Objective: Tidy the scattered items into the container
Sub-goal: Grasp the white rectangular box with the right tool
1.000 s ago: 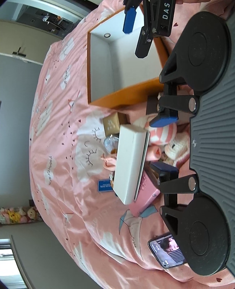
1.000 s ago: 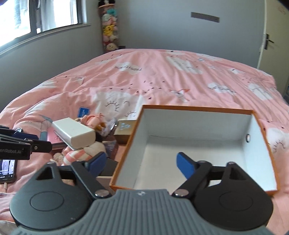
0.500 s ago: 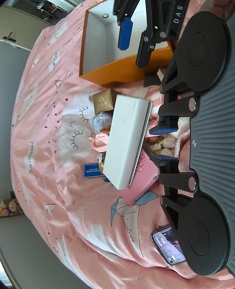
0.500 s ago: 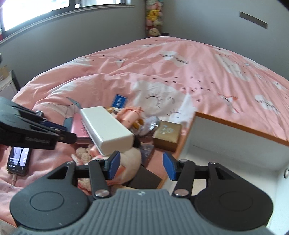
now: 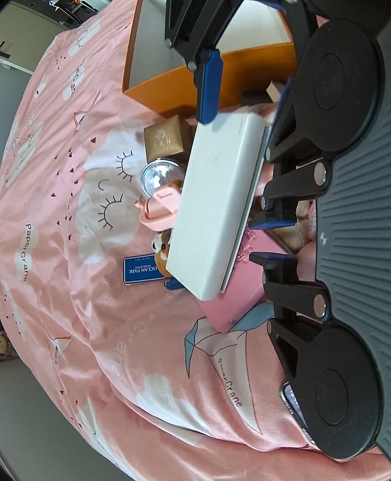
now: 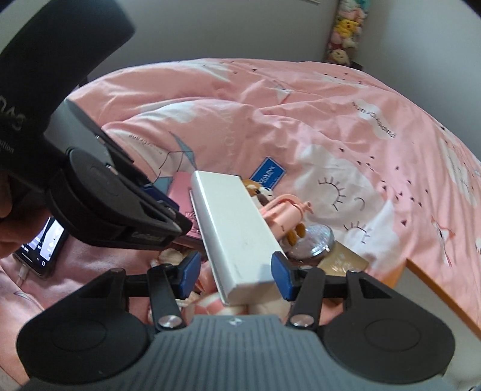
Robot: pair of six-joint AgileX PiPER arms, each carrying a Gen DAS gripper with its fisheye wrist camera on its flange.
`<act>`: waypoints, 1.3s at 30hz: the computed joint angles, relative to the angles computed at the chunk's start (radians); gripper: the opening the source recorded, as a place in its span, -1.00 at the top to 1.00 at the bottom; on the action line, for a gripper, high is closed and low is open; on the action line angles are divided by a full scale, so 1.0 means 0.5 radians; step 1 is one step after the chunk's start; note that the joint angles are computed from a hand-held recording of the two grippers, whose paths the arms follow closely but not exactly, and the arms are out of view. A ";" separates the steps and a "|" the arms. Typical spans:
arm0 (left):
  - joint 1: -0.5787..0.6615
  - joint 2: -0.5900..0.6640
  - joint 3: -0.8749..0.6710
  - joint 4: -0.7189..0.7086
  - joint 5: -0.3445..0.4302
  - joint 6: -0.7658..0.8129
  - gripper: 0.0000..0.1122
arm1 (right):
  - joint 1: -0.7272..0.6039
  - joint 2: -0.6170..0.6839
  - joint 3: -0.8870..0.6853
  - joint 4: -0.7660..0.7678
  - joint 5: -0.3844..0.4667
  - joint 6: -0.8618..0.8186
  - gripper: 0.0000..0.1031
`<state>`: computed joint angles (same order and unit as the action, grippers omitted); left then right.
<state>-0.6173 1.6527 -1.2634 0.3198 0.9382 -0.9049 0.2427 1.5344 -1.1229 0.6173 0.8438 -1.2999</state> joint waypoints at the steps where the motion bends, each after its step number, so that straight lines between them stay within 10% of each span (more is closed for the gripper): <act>1: 0.015 0.001 0.008 -0.004 -0.012 0.008 0.68 | 0.036 0.013 -0.010 -0.034 -0.014 0.009 -0.07; 17: 0.194 -0.077 0.197 -0.071 -0.217 0.034 0.68 | 0.502 0.096 0.205 -0.536 -0.773 0.044 -0.08; 31: 0.157 -0.091 0.188 -0.071 -0.316 0.059 0.68 | -0.034 0.357 -0.579 -0.226 0.404 0.591 0.21; 39: 0.185 0.030 0.156 -0.120 -0.542 0.145 0.76 | 0.014 0.471 -0.736 -0.279 0.526 0.517 0.20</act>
<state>-0.5250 1.6675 -1.1853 0.2600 0.6670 -0.8326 0.2499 1.7697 -1.4908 0.4780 1.1068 -1.0412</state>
